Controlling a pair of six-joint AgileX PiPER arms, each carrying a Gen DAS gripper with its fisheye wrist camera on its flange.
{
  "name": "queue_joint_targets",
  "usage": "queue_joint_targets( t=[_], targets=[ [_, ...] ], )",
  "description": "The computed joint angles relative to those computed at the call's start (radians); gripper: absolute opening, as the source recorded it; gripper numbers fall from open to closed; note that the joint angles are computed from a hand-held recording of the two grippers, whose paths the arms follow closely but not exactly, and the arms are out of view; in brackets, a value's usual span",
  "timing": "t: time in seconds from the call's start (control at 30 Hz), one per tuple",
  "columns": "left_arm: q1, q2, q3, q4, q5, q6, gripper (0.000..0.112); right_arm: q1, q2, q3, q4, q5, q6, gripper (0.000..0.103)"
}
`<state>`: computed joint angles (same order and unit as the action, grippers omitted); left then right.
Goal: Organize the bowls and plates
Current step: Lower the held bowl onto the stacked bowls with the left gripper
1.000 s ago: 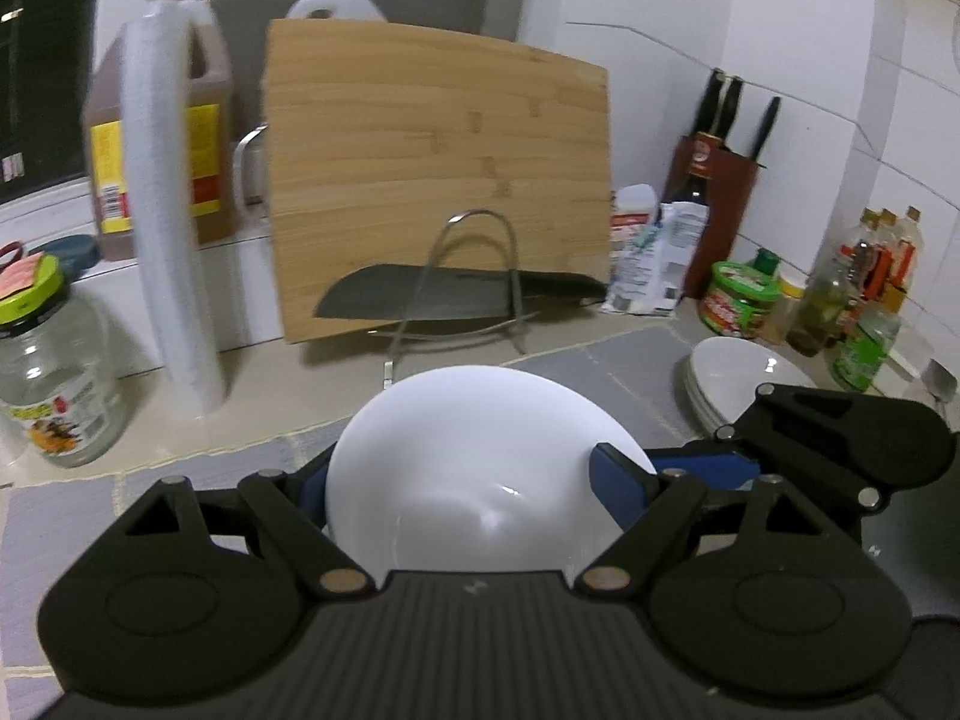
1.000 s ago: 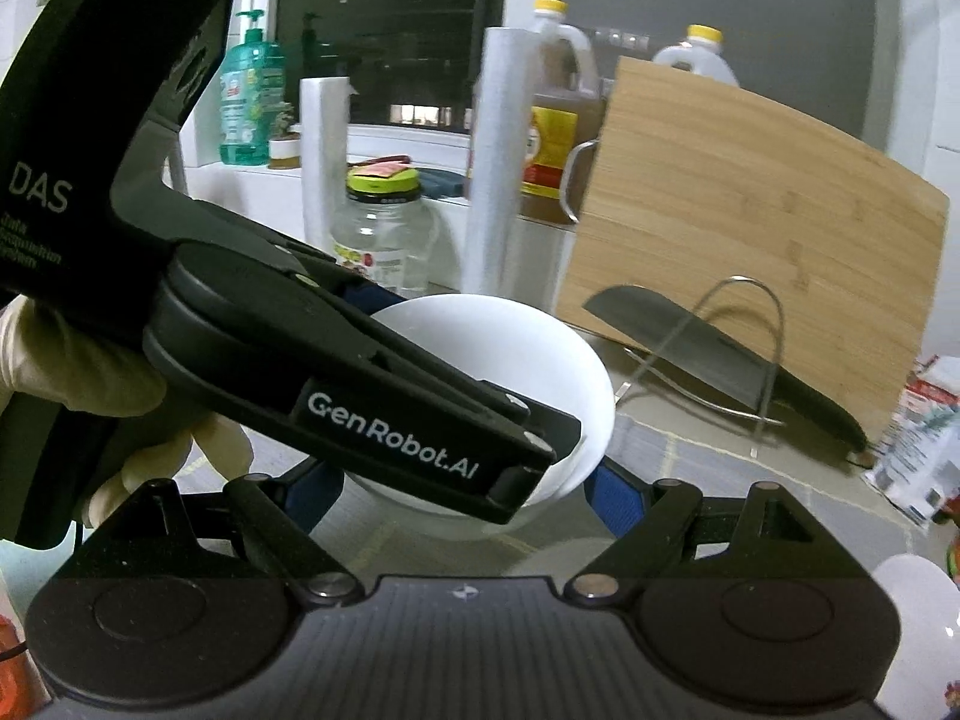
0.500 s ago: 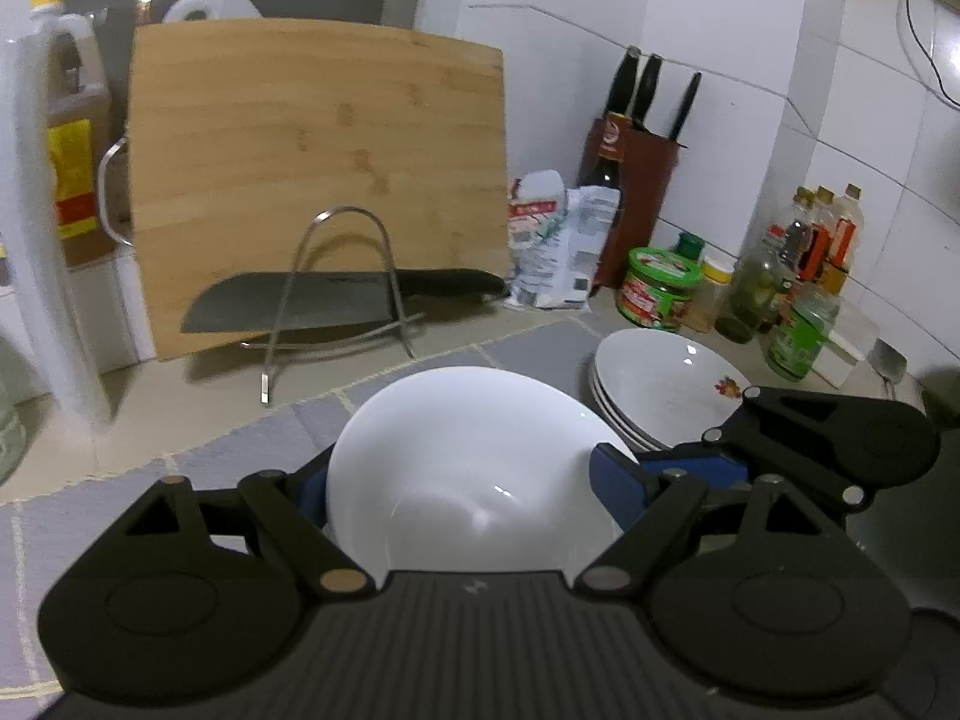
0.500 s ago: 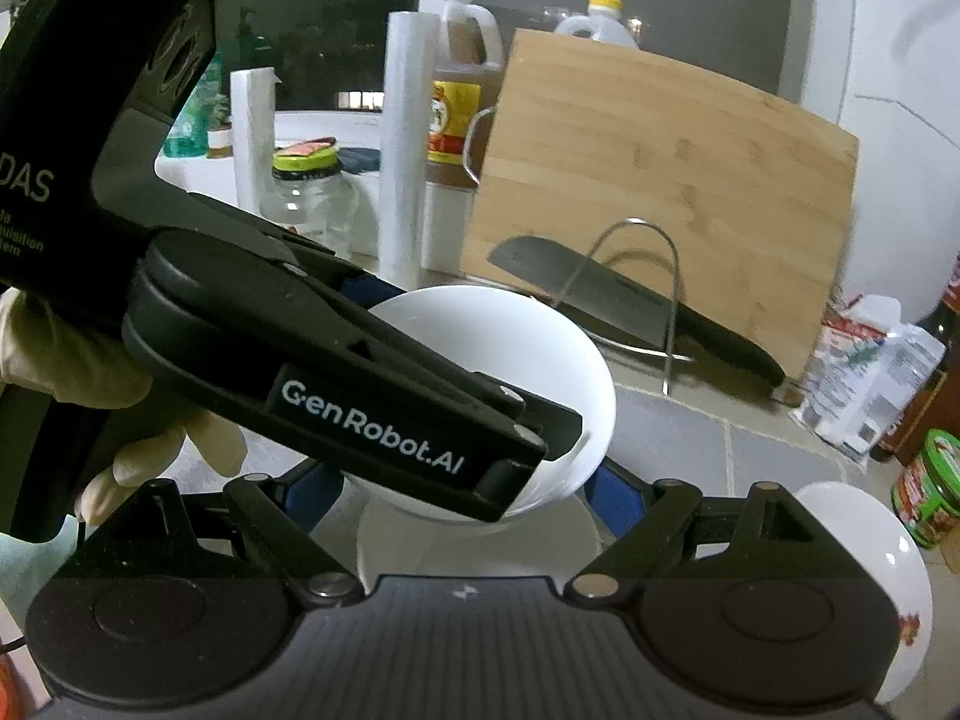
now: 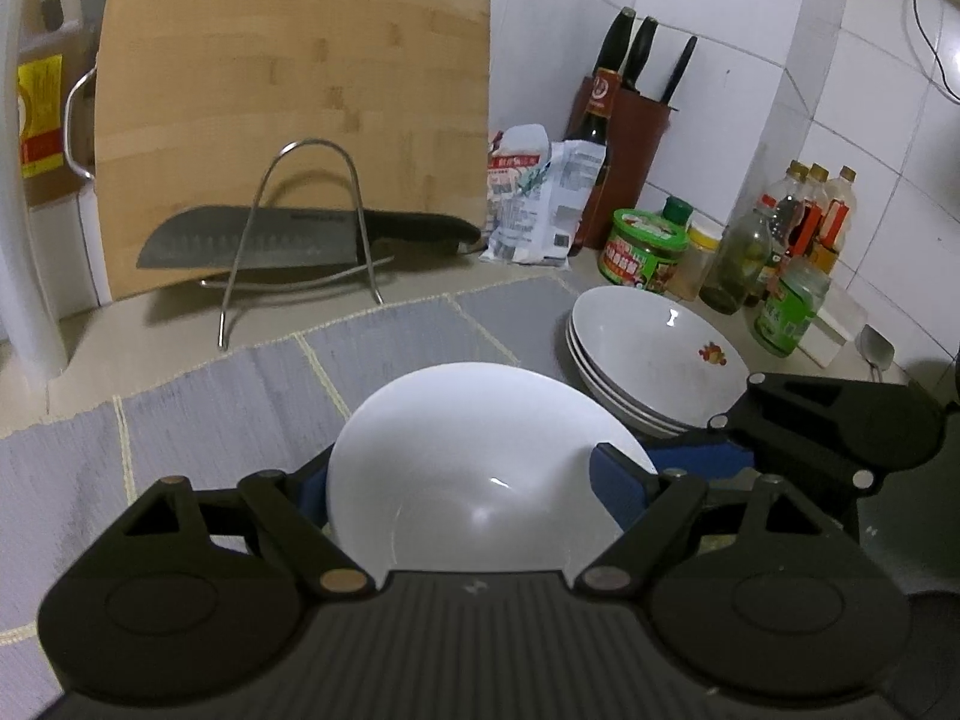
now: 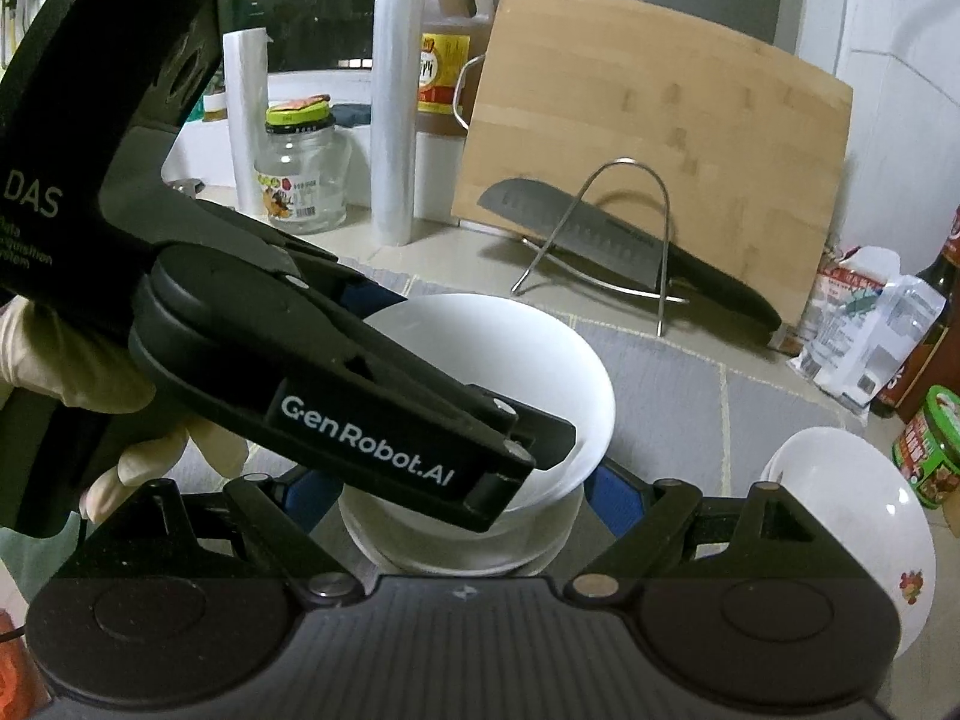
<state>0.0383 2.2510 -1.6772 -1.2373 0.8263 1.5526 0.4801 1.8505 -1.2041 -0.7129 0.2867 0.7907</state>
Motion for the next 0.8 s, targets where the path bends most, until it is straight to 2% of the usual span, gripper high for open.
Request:
queue_joint_targets(
  t=[0.33, 0.8],
  targets=[
    [-0.006, 0.023, -0.014, 0.024, -0.001, -0.034, 0.084, -0.007, 0.014, -0.017, 0.123, 0.016, -0.122, 0.090],
    [-0.005, 0.030, -0.022, 0.024, 0.008, -0.028, 0.084, -0.021, 0.030, -0.031, 0.217, 0.015, -0.204, 0.090]
  ],
)
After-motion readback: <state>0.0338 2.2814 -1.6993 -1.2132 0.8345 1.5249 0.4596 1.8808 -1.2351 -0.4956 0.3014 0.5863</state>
